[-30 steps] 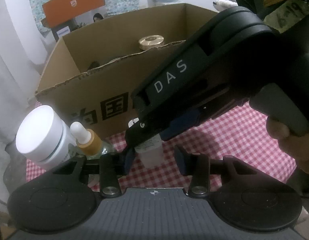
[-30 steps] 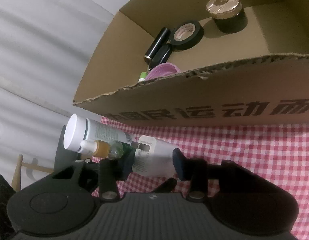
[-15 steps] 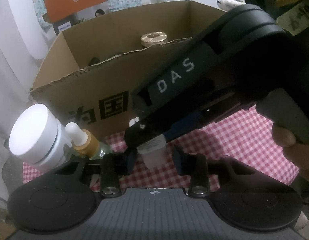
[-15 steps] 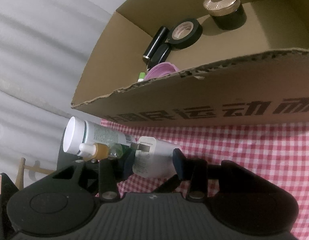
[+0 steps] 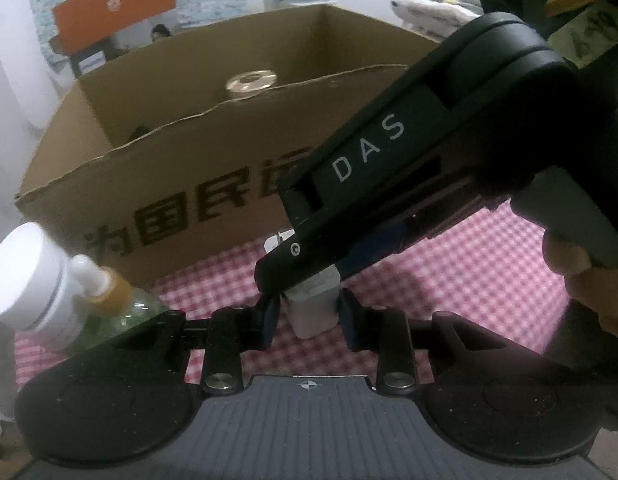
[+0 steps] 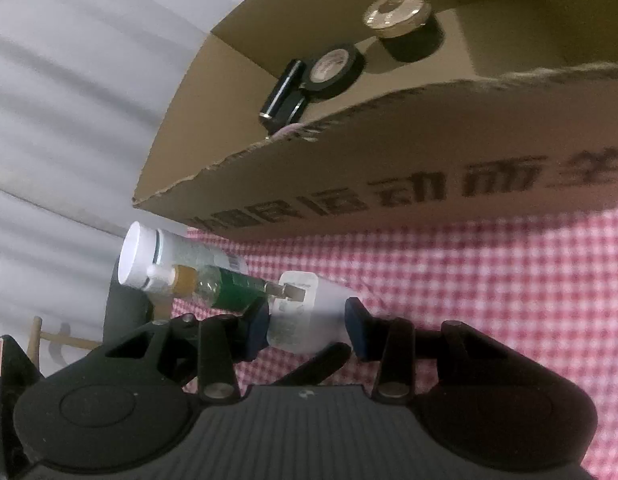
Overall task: Organize rigid objects
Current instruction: 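Carry the white charger plug into the box and open the right tool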
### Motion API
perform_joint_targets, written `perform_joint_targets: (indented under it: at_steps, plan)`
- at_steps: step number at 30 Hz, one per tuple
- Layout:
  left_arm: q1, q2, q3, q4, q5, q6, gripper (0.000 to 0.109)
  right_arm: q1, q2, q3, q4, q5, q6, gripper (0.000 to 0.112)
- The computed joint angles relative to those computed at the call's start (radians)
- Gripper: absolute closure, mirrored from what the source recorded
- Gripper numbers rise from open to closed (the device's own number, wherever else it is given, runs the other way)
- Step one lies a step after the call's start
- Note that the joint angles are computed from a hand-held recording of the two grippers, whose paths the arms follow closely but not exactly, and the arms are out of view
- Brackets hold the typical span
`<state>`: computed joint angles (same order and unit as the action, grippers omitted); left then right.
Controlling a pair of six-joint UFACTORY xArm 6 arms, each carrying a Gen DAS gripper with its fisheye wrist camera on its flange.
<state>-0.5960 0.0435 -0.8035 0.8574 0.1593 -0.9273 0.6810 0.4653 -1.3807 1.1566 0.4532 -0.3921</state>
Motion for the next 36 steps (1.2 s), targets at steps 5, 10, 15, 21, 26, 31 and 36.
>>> perform_joint_targets:
  at_steps: [5, 10, 15, 21, 26, 31, 36]
  plan:
    - [-0.02, 0.017, -0.014, -0.009, 0.011, 0.023, 0.078, -0.009, -0.048, 0.063, -0.012, -0.012, 0.009, 0.068]
    - [-0.018, 0.033, -0.033, -0.048, 0.017, 0.064, 0.078, -0.01, -0.05, 0.069, -0.001, -0.025, 0.009, 0.068]
    - [-0.015, 0.053, -0.055, -0.011, 0.023, 0.04, 0.077, -0.016, -0.051, 0.071, 0.019, -0.023, -0.002, 0.067]
    - [-0.013, 0.032, -0.032, -0.021, 0.006, 0.045, 0.078, -0.008, -0.067, 0.089, 0.013, -0.04, -0.008, 0.068]
    - [-0.016, -0.046, -0.006, 0.09, 0.016, -0.056, 0.078, 0.018, -0.118, 0.122, 0.025, -0.073, -0.026, 0.068]
    - [-0.013, -0.143, -0.006, 0.219, 0.037, -0.162, 0.078, 0.05, -0.215, 0.161, 0.038, -0.145, -0.093, 0.067]
    - [0.003, -0.145, -0.083, 0.263, 0.054, -0.202, 0.078, 0.05, -0.251, 0.121, 0.023, -0.184, -0.148, 0.067]
